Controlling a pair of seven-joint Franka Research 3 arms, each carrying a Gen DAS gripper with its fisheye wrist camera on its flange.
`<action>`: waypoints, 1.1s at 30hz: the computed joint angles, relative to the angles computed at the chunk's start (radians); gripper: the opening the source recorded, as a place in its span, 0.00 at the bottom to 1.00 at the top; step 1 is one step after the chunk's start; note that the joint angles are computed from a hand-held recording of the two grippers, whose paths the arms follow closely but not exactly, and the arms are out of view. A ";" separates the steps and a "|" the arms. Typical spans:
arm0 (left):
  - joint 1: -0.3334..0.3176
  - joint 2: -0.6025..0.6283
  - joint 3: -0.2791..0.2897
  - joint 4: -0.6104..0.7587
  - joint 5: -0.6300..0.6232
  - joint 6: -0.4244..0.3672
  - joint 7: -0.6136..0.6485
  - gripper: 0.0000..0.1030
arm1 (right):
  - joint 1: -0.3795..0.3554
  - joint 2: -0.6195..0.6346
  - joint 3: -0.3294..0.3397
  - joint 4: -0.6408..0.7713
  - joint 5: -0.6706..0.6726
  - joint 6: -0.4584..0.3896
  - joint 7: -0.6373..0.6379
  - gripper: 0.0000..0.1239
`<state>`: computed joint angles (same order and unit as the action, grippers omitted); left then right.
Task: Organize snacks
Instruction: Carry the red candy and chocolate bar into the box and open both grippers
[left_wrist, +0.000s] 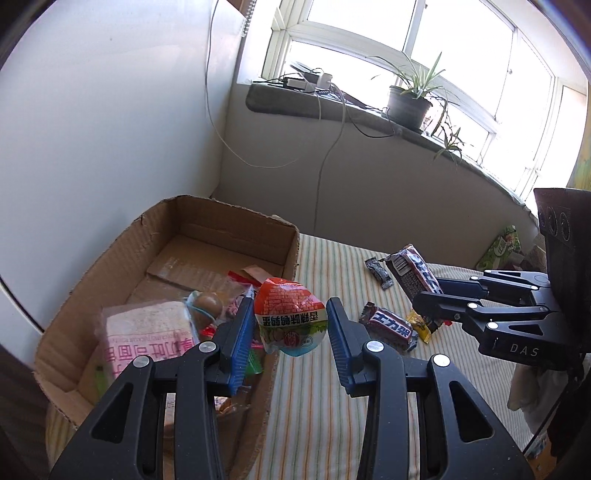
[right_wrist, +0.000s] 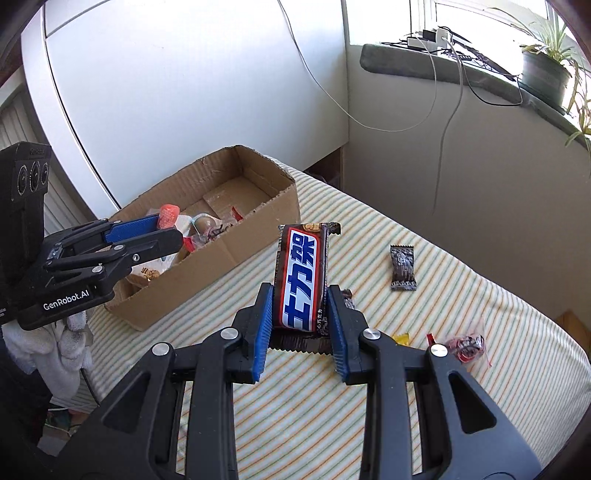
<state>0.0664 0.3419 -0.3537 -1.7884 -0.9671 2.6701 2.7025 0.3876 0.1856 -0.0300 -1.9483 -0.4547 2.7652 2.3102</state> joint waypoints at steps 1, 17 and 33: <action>0.001 0.004 0.003 0.006 0.004 0.002 -0.004 0.36 | -0.005 0.018 0.007 0.023 0.020 0.001 -0.022 0.24; 0.039 0.107 -0.011 0.123 0.179 0.061 -0.160 0.36 | 0.033 0.315 -0.007 0.411 0.256 -0.061 -0.298 0.24; 0.096 0.135 -0.081 0.137 0.289 0.100 -0.241 0.37 | 0.060 0.440 -0.034 0.583 0.369 -0.114 -0.406 0.24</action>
